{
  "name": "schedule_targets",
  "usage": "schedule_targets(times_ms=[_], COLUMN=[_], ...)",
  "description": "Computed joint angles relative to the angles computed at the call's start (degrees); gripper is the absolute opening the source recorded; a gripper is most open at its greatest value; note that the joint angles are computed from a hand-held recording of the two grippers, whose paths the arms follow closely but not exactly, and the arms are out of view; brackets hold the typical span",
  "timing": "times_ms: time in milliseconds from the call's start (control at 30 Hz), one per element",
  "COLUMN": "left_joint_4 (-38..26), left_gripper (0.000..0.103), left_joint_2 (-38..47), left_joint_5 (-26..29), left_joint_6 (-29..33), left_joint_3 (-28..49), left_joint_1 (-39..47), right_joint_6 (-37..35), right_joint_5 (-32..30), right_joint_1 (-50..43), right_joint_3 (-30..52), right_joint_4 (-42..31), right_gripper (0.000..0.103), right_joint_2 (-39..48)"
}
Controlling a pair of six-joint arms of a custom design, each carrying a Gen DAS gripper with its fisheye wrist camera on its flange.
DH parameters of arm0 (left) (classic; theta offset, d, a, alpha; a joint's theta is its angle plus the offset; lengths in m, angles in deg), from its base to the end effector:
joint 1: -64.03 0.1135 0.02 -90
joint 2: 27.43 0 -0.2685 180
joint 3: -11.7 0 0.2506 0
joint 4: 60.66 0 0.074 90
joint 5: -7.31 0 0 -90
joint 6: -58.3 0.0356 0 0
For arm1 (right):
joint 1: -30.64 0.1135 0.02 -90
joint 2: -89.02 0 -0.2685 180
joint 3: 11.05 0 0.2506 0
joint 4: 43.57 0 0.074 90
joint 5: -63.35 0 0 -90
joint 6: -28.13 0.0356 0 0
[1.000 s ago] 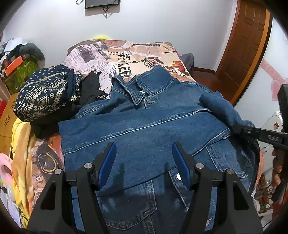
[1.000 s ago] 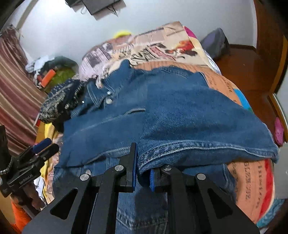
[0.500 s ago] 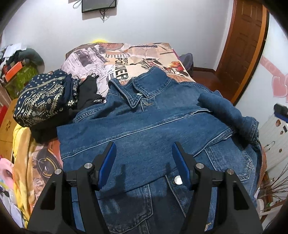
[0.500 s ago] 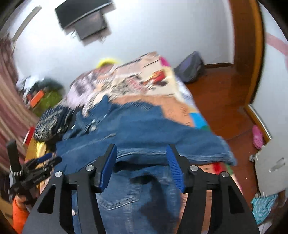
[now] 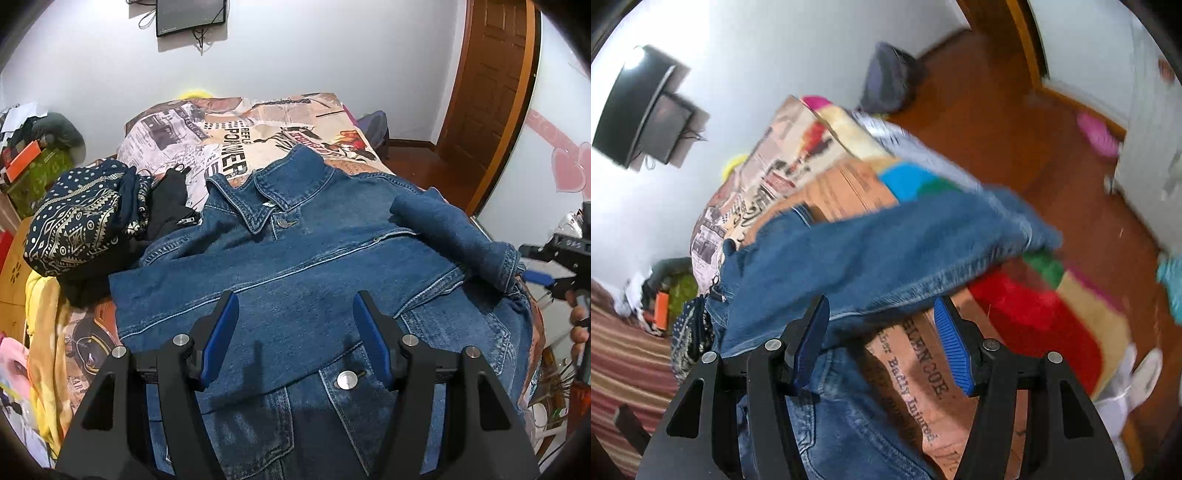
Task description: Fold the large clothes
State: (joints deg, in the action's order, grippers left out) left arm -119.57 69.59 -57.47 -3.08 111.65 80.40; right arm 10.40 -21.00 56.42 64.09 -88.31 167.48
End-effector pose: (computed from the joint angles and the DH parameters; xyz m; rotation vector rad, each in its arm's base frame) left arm 0.3521 0.0876 0.3048 0.4237 2.3931 -0.2174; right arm 0.2623 0.1228 0.2807 1.0361 2.2916 0.6462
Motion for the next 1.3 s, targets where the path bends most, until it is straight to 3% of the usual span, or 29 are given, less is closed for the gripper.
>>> schedule_targets(times_ms=[167, 300, 400, 500, 633, 867, 1133, 1300], left_joint_4=[0.45, 1.15, 1.33, 1.15, 0.52, -0.30, -1.66, -3.78], left_gripper=[0.063, 0.063, 0.063, 0.063, 0.063, 0.063, 0.063, 0.063], left_joint_2=[0.50, 0.55, 0.60, 0.69, 0.99, 0.52, 0.96, 2.35], left_joint_5=[-1.08, -1.49, -1.33, -1.01, -0.20, 2.27, 5.69, 7.21], left_joint_6=[-0.07, -0.13, -0.12, -0.21, -0.30, -0.08, 0.81, 1.89], left_joint_3=[-0.24, -0.45, -0.29, 0.08, 1.12, 2.57, 5.42, 7.58], left_joint_1=[-0.40, -0.49, -0.33, -0.09, 0.61, 3.10, 8.28, 11.97], right_joint_6=[0.15, -0.81, -2.51, -6.46, -11.67, -20.17, -30.03, -30.60], right_joint_5=[-3.75, -4.05, -2.49, -1.98, 3.18, 6.64, 3.38, -2.45], right_joint_1=[-4.23, -6.06, -5.88, -5.59, -2.71, 3.26, 12.40, 16.34], right_joint_3=[-5.10, -3.99, -0.33, 2.85, 10.38, 26.73, 51.28, 68.35], right_joint_4=[9.26, 9.87, 5.14, 2.67, -1.78, -4.13, -4.79, -12.12], right_gripper=[0.055, 0.053, 0.028, 0.016, 0.014, 0.011, 0.008, 0.008], right_joint_2=[0.25, 2.16, 3.74, 4.14, 4.09, 8.99, 26.07, 40.57])
